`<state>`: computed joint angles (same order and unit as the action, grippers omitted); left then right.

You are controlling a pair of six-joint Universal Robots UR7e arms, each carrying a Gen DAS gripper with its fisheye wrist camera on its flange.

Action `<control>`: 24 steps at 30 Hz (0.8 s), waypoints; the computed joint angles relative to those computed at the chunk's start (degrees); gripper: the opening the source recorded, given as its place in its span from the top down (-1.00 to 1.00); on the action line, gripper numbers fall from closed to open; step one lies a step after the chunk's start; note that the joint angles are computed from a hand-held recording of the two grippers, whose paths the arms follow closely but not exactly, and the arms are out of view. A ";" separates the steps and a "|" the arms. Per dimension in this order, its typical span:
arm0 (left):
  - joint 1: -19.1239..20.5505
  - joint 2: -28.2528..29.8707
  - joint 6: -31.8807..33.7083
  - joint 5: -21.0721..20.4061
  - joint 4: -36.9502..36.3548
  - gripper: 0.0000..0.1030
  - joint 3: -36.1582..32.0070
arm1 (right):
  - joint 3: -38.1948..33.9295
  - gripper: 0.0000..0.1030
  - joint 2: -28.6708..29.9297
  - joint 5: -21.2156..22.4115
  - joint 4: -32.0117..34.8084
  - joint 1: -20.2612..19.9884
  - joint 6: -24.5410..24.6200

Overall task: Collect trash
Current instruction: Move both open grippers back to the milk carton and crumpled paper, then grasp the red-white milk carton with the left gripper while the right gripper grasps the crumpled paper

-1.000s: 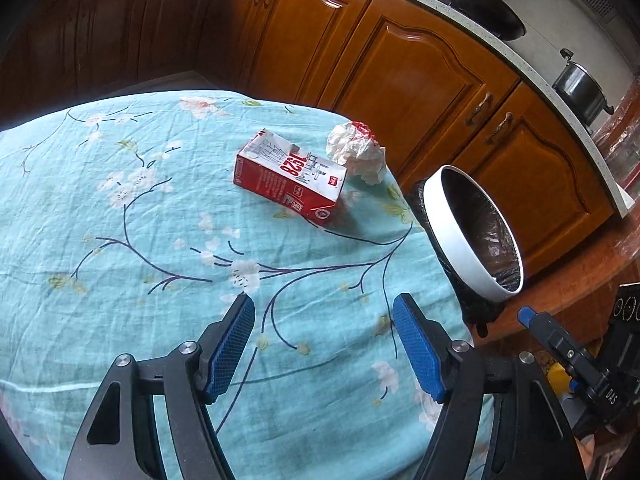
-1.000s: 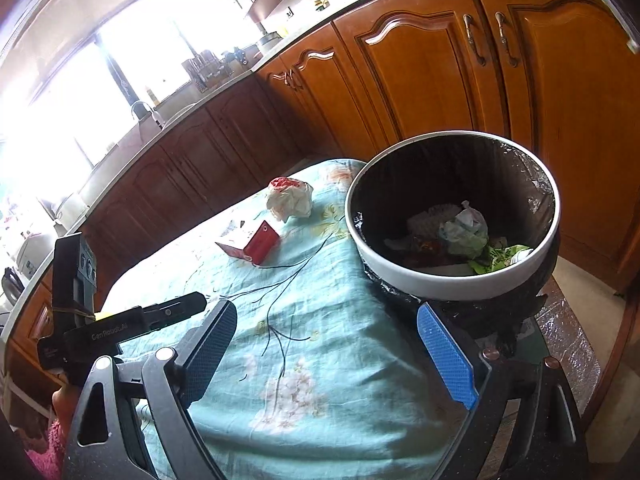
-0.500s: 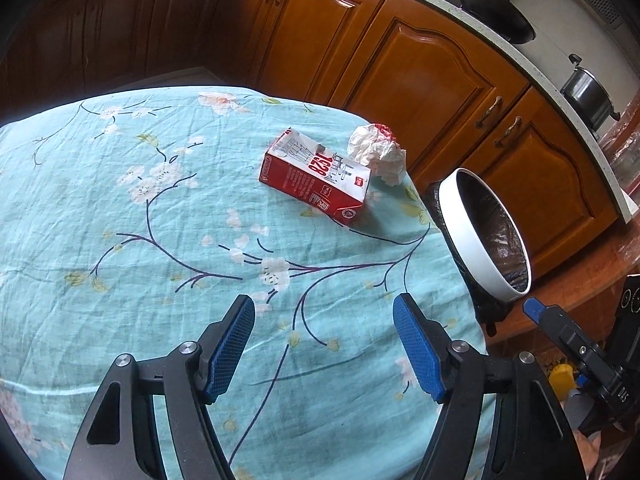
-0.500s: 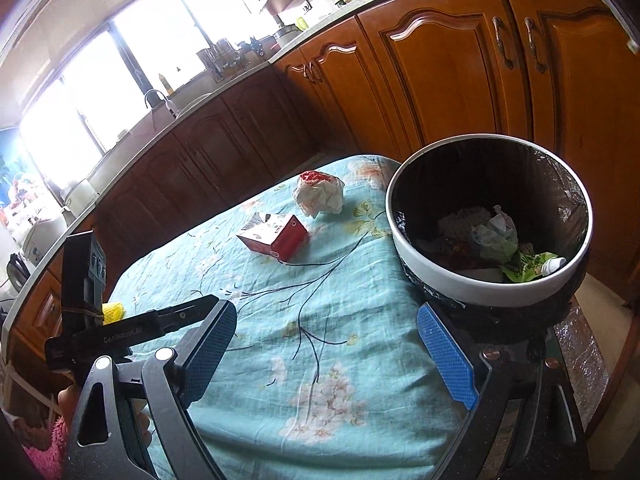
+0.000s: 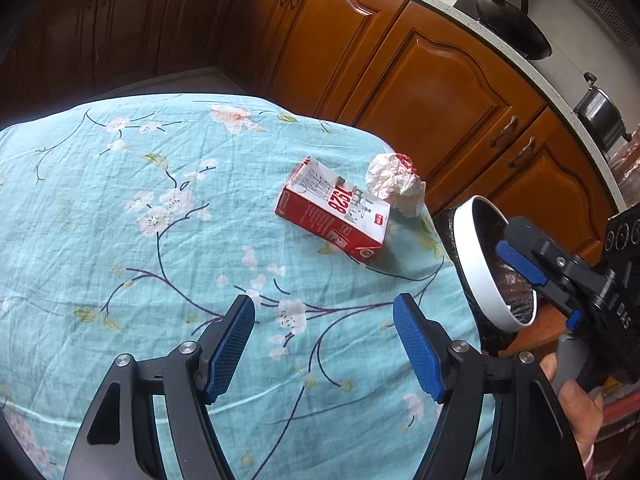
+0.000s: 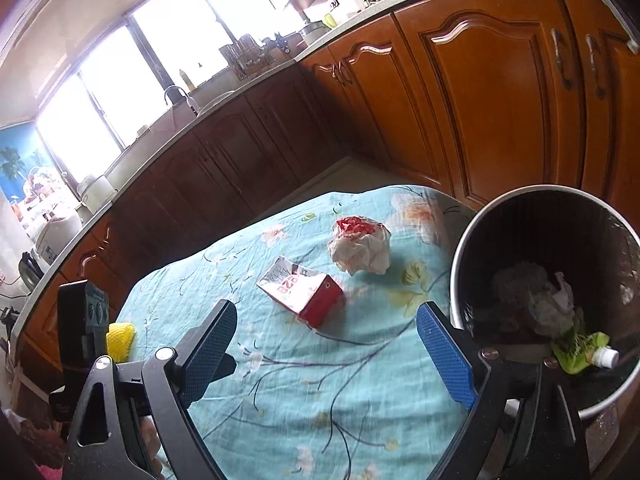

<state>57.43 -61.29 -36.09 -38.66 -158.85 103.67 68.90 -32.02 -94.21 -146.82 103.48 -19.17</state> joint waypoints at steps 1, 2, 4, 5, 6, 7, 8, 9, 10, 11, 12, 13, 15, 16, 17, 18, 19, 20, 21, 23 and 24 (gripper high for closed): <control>0.29 0.20 0.03 -0.08 -0.04 -0.40 -0.58 | -2.64 -0.70 1.82 -0.41 1.29 0.05 0.23; 0.62 0.37 -0.10 -0.32 0.02 -0.40 -1.18 | -4.84 -0.67 3.38 -0.86 2.33 0.05 0.43; 1.31 0.67 -0.40 -0.99 0.30 -0.40 -2.28 | -9.60 -0.60 6.64 -2.01 4.29 0.13 0.90; 1.62 0.80 -0.46 -1.38 0.22 -0.40 -2.66 | -11.59 -0.59 8.04 -2.53 5.06 0.17 1.04; 1.95 0.99 -0.37 -1.79 -0.06 -0.40 -3.01 | -14.24 -0.58 9.81 -3.19 6.32 0.27 0.95; 2.22 1.09 -0.41 -2.06 -0.20 -0.40 -3.19 | -16.51 -0.58 11.29 -3.94 7.61 0.32 0.72; 2.50 1.21 -0.52 -2.33 -0.22 -0.40 -3.44 | -18.88 -0.57 12.88 -4.66 8.84 0.37 0.67; 2.80 1.33 -0.60 -2.68 -0.36 -0.40 -3.65 | -21.02 -0.54 14.26 -5.15 10.16 0.36 0.68; 3.09 1.45 -0.75 -3.06 -0.43 -0.40 -3.89 | -22.79 -0.53 15.59 -6.68 10.62 0.64 0.11; 3.39 1.63 -0.96 -3.46 -0.35 -0.40 -4.25 | -23.92 -0.50 16.58 -8.41 10.28 0.95 -1.13; 3.63 1.83 -1.10 -3.84 -0.28 -0.41 -4.60 | -24.67 -0.29 17.17 -9.56 9.97 1.16 -2.30; 3.88 2.10 -0.94 -4.34 -0.59 -0.41 -4.97 | -25.85 0.27 17.49 -8.43 12.05 0.91 -2.37; 4.25 2.81 -0.72 -4.85 -1.24 -0.50 -5.78 | -25.03 0.33 16.57 -7.84 12.26 0.76 -2.14; 4.42 3.24 -0.86 -4.99 -1.39 -0.52 -6.33 | -23.25 0.40 15.58 -8.54 10.24 0.97 -3.48; 4.58 3.67 -1.12 -5.20 -1.59 -0.53 -6.90 | -21.39 0.42 14.33 -8.31 8.84 1.01 -4.21; 4.73 4.14 -1.30 -5.43 -1.94 -0.54 -7.47 | -19.50 0.45 12.79 -7.10 7.81 0.85 -4.19; 4.83 4.78 -1.62 -5.31 -2.05 -0.57 -8.34 | -17.16 0.46 11.05 -6.02 6.23 0.70 -3.96; 4.86 5.50 -2.12 -4.80 -1.66 -0.59 -9.44 | -14.77 0.46 9.25 -5.05 4.34 0.55 -3.72; 4.89 6.38 -2.73 -3.91 -0.76 -0.61 -10.92 | -12.52 0.46 7.52 -3.88 2.60 0.36 -3.38; 5.01 8.17 -4.73 -1.81 2.44 -0.68 -14.40 | -7.75 0.46 3.91 -1.54 -0.43 -0.21 -2.32; 5.18 9.07 -6.13 -0.96 4.77 -0.76 -16.42 | -5.07 0.46 1.97 -0.60 -2.13 -0.52 -1.93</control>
<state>62.61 -52.22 -42.22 -39.62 -154.08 87.25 63.83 -30.04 -94.81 -148.95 102.96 -21.10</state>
